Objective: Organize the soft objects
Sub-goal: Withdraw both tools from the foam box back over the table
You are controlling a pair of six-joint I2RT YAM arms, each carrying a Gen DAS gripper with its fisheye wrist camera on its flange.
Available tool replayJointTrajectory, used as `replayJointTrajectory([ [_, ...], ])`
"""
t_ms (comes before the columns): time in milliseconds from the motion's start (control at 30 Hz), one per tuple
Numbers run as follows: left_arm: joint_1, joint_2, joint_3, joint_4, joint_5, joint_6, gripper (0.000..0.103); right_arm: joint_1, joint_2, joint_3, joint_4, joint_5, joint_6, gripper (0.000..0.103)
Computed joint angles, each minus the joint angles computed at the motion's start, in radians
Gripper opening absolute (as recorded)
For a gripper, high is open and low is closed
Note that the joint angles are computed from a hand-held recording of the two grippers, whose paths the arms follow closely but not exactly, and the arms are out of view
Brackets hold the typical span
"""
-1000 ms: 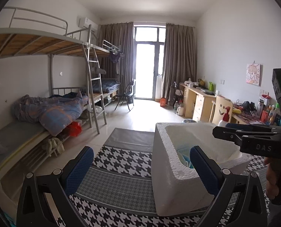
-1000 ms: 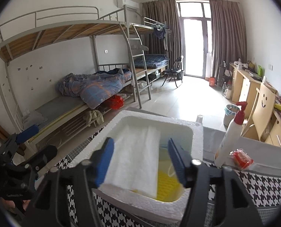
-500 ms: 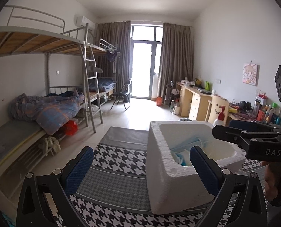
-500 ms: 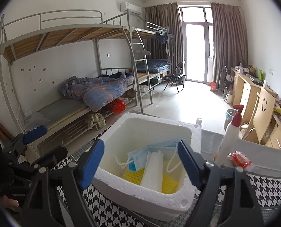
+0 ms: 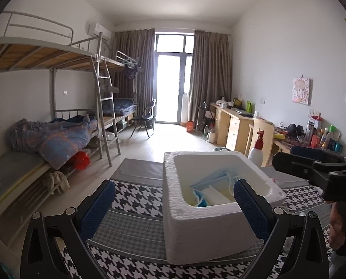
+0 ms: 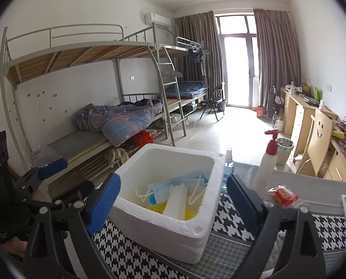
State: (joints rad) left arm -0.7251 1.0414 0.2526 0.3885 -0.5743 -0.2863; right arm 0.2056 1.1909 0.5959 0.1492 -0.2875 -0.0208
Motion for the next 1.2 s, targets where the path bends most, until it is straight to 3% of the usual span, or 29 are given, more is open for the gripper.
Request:
replayJointTrajectory([
  [567,-0.127,0.024,0.043,-0.024,-0.066,-0.012,0.102,-0.113,-0.142,-0.094,0.01,-0.083,0.007,0.1],
  [1200,-0.265,0.1,0.097,0.03,-0.103,-0.002,0.102,-0.259,-0.357,-0.185,-0.076,-0.111,-0.049,0.101],
])
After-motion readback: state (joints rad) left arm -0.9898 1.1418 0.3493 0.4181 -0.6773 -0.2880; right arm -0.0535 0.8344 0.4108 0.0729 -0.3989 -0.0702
